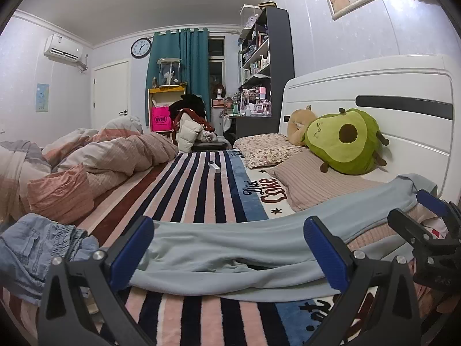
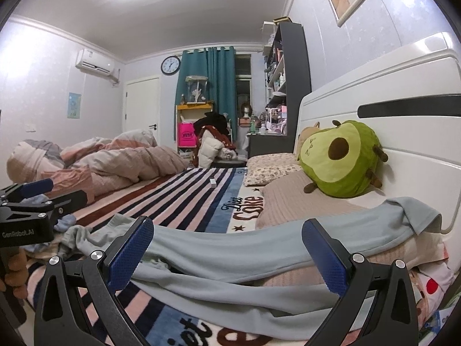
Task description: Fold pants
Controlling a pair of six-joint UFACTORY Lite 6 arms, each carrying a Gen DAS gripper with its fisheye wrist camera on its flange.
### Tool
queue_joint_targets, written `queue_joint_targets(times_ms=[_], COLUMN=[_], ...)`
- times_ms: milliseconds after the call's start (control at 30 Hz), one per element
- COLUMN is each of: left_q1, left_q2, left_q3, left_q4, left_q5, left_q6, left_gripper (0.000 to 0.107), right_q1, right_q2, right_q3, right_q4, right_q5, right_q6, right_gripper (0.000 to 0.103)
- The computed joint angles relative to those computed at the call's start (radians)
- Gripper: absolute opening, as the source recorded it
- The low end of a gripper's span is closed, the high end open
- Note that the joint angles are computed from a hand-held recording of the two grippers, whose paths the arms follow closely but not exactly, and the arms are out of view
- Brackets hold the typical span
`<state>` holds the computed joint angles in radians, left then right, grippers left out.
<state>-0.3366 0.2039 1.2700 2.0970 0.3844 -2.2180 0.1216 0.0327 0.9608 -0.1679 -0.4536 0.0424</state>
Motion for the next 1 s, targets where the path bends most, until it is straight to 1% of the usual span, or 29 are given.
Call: queue_joint_targets(times_ms=[67, 200, 333, 500, 667, 833, 900, 1000], left_q1=[0.001, 0.003, 0.009, 0.023, 0.034, 0.040, 0.044, 0.044], left_q2=[-0.006, -0.010, -0.002, -0.003, -0.011, -0.019, -0.028, -0.030], left_q3=[-0.008, -0.014, -0.013, -0.020, -0.035, -0.045, -0.059, -0.063], left_q4=[0.006, 0.013, 0.023, 0.043, 0.068, 0.093, 0.113, 0.117], left_q5=[0.004, 0.009, 0.005, -0.002, -0.009, -0.011, -0.011, -0.012], left_q6=[-0.008, -0.014, -0.031, -0.051, -0.078, -0.099, -0.117, -0.122], left_gripper=[0.102, 0.102, 0.102, 0.102, 0.102, 0.102, 0.102, 0.102], right_q1=[0.011, 0.010, 0.039, 0.021, 0.024, 0.019, 0.014, -0.002], right_q2=[0.011, 0.024, 0.027, 0.043, 0.036, 0.031, 0.031, 0.030], right_q3=[0.009, 0.028, 0.024, 0.047, 0.029, 0.022, 0.020, 0.020], right_q4=[0.034, 0.014, 0.176, 0.128, 0.182, 0.175, 0.154, 0.077], right_q5=[-0.001, -0.002, -0.021, -0.001, -0.012, -0.013, -0.013, -0.005], right_q6=[-0.034, 0.000, -0.179, -0.117, -0.186, -0.180, -0.161, -0.080], right_gripper=[0.103, 0.103, 0.103, 0.103, 0.103, 0.103, 0.103, 0.103])
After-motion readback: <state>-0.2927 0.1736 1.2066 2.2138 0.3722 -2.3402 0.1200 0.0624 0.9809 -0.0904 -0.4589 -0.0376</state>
